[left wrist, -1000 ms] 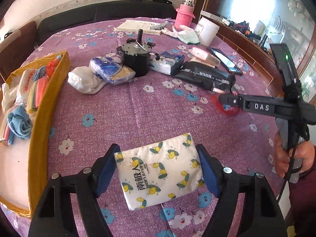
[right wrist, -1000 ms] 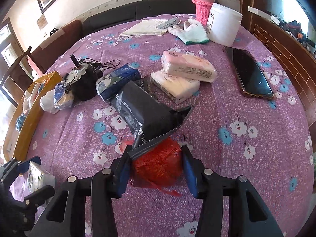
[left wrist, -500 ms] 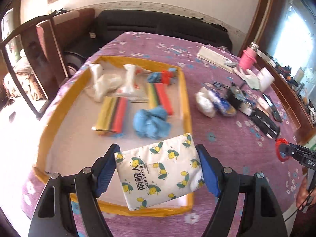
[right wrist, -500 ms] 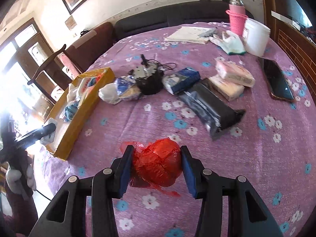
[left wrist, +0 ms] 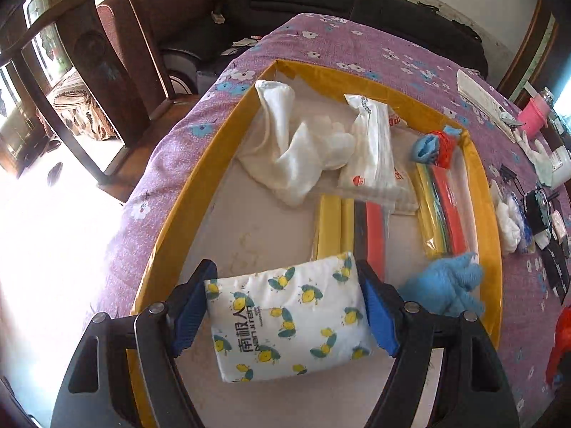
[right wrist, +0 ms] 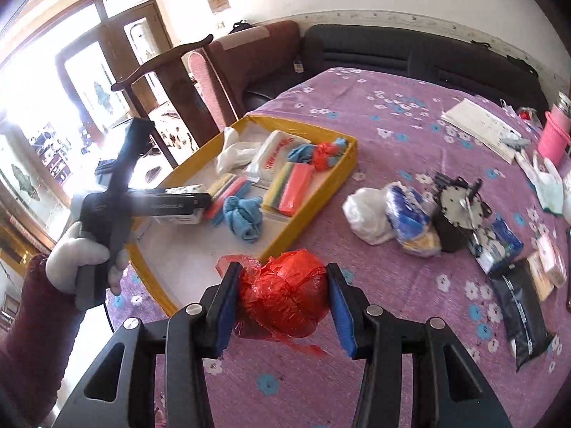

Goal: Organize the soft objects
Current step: 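Lower the tissue pack and red bag into the tray and open both grippers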

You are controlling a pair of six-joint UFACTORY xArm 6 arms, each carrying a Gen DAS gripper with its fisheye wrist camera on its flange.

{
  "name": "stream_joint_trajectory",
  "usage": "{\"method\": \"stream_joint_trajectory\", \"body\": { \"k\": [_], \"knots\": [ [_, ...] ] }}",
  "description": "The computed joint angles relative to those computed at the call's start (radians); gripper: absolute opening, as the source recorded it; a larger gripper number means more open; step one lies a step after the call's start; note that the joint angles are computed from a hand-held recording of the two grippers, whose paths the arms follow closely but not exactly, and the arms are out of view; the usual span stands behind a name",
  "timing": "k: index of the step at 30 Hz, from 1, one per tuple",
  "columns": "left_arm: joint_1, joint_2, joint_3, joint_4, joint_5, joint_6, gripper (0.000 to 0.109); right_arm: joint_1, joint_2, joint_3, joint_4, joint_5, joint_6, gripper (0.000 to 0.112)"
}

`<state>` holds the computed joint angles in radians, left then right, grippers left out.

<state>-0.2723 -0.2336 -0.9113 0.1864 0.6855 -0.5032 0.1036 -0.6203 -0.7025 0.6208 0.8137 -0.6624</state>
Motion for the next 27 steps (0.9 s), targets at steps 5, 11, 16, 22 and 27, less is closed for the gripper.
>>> {"method": "stream_joint_trajectory", "body": {
  "k": [5,11,16,22,27],
  "knots": [
    [0.016,0.090,-0.090,0.005,-0.005,0.013,0.077,0.098,0.077,-0.043,-0.044,-0.050,0.051,0.051],
    [0.047,0.106,-0.096,-0.069,-0.065,0.046,0.077,0.165,0.181,-0.103,-0.038,-0.053,0.073,0.051],
    [0.062,-0.074,0.043,-0.072,-0.185,0.046,0.078,0.231,0.246,-0.133,-0.060,-0.054,0.079,0.051],
    [0.082,-0.230,0.152,-0.092,-0.208,0.067,0.085,0.294,0.353,-0.163,-0.115,-0.141,0.121,0.053],
    [0.090,-0.214,0.161,-0.087,-0.143,0.074,0.085,0.292,0.342,-0.145,-0.080,-0.195,0.110,0.071]
  ]
}}
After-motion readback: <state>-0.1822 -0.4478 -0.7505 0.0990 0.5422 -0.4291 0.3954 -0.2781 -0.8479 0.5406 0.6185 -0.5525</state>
